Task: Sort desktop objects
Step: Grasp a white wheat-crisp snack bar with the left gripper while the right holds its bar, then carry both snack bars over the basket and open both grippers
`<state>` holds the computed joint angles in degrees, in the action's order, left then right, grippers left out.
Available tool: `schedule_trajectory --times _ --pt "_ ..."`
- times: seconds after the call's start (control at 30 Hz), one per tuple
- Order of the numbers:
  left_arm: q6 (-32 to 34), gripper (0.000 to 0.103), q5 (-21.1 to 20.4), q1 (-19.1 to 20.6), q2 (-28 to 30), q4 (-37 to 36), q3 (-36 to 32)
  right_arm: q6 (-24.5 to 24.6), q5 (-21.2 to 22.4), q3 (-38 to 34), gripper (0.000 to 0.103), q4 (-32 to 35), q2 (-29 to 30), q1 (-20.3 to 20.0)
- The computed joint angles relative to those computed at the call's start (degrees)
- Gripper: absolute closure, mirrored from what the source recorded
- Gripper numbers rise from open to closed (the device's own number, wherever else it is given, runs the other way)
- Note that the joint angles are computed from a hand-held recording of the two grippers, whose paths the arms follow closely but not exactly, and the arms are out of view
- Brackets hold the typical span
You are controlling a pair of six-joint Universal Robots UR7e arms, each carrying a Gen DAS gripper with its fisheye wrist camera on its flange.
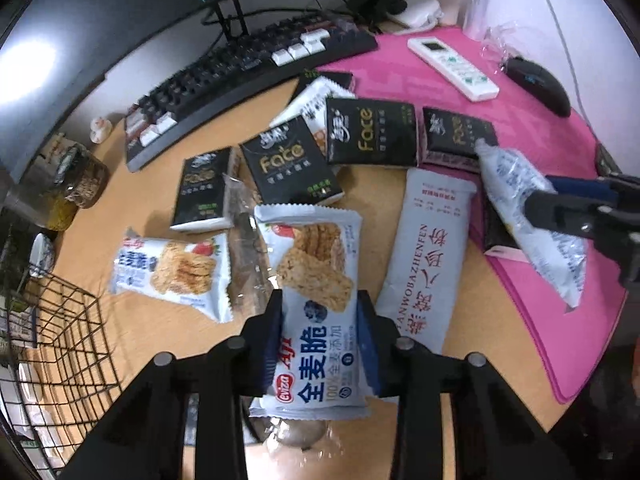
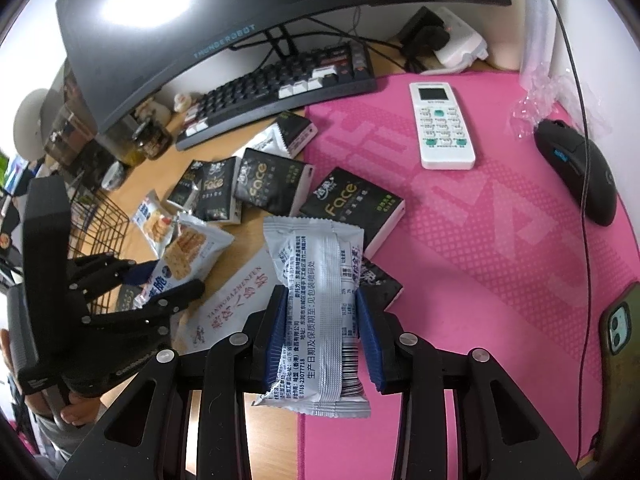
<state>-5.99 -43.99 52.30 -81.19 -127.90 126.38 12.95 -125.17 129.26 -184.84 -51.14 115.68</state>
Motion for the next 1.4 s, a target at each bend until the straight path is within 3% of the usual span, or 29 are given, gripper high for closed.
schedule_trajectory --times 0.4,0.67,0.8,0.9,1.17,1.4 --pt "-5.4 0.066 1.9 -7.7 -17.5 7.3 3.1 0.8 -0.1 -4.0 0.068 2.6 1.7 8.3" --pt "-17.7 0.066 9.2 -12.2 -35.9 27.0 1.6 -2.9 4.4 -16.4 0.068 8.7 10.3 17.1" --pt "-24.9 0.066 12.5 -10.3 -42.1 37.6 -1.4 -5.1 8.5 -24.6 0.068 12.8 16.5 20.4" --pt "-26.3 0.066 14.1 -7.9 -44.7 41.0 -3.4 -6.2 10.3 -30.9 0.068 16.1 21.4 22.1" --pt "-18.5 0.066 12.0 3.6 -45.1 31.0 -3.4 -7.0 12.9 -43.5 0.068 25.4 31.8 23.5" --pt "-17.6 0.066 10.7 7.2 -44.0 29.8 -2.9 -6.3 12.7 -46.0 0.068 27.6 34.7 22.4"
